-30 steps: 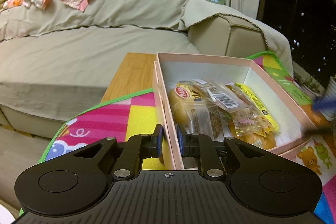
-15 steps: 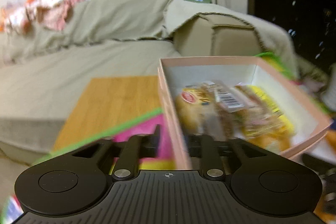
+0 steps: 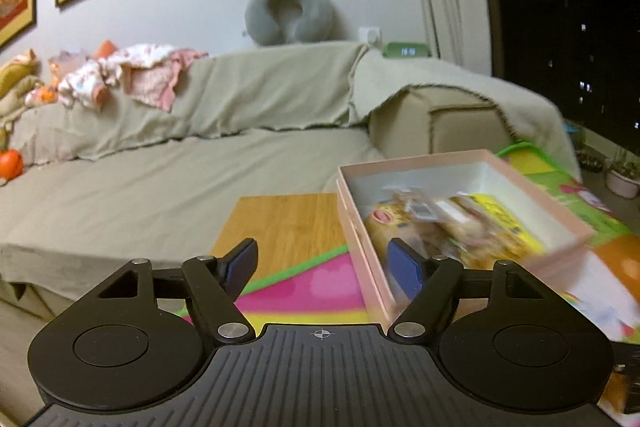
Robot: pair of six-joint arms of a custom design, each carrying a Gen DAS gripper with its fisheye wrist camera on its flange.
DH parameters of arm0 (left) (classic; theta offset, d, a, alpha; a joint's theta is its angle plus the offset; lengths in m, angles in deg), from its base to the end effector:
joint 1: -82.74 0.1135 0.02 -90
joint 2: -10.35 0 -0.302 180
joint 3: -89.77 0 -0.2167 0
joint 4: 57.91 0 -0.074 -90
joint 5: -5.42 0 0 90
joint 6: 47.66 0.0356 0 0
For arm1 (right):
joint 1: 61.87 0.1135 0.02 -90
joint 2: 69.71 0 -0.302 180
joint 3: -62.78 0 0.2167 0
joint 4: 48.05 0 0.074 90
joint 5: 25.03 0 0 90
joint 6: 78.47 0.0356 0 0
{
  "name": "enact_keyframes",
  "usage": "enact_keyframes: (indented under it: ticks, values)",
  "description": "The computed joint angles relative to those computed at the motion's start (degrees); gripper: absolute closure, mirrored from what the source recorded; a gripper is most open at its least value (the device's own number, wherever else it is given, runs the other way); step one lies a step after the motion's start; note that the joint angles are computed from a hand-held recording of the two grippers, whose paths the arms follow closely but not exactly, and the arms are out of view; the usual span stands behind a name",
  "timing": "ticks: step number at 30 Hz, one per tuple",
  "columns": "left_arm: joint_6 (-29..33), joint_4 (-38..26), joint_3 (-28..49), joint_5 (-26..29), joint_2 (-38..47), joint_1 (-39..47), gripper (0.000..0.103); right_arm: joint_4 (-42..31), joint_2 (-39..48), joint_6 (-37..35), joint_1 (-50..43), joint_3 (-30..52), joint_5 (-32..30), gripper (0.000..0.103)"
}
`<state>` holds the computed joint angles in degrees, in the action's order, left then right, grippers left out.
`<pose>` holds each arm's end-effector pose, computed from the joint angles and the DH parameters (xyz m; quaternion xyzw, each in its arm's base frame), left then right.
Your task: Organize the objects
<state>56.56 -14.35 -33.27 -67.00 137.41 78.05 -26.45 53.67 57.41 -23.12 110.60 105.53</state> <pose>0.3702 -0.0412 0.1025 0.2174 0.8159 -0.0863 0.5287 0.2482 0.1695 0.0741 0.1625 0.8836 -0.0484 0.4365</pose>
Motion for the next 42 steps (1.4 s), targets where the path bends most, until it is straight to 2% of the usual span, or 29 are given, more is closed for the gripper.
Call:
enact_keyframes:
  ticks: [4,7,9,11,12,13,15,19,23,42]
  values:
    - [1.90,6.99,-13.23,3.42,-1.42,1.45,0.026,-3.84,0.42,6.92,5.02,-1.18,0.27,0.000]
    - [2.90,12.78,-19.62,3.32,2.05,0.03,0.026,-7.01,2.92,9.95,7.68,0.55,1.39,0.000]
    - [1.92,17.88,-21.96,1.28,5.21,-1.58,0.026,-11.86,4.18,12.61,7.37,2.61,1.04,0.000]
    - [-0.37,20.33,-22.02,-1.72,7.69,-3.05,0.026,-8.98,4.70,12.66,7.33,1.28,1.46,0.000]
    - [-0.95,19.38,-21.32,-2.81,8.26,-3.50,0.024,-7.72,5.47,12.44,7.73,0.89,2.32,0.000]
    - [-1.05,15.38,-19.81,-3.72,7.52,-3.64,0.022,-5.70,6.31,12.19,8.30,0.15,3.45,0.000]
    - [-2.70,13.14,-18.29,-2.10,7.22,-2.37,0.021,-3.45,7.10,13.13,9.38,-0.95,5.07,0.000]
    - [-1.78,15.80,-19.40,-3.72,8.26,-3.00,0.021,-6.29,7.23,12.39,8.94,0.88,5.78,0.000]
    - [-1.80,16.39,-19.89,-2.68,8.63,-2.20,0.021,-0.04,7.56,7.84,6.71,-0.89,3.24,0.000]
    - [-1.80,16.21,-20.50,-2.24,8.09,-1.90,0.021,-0.96,7.79,9.13,7.64,-0.57,4.10,0.000]
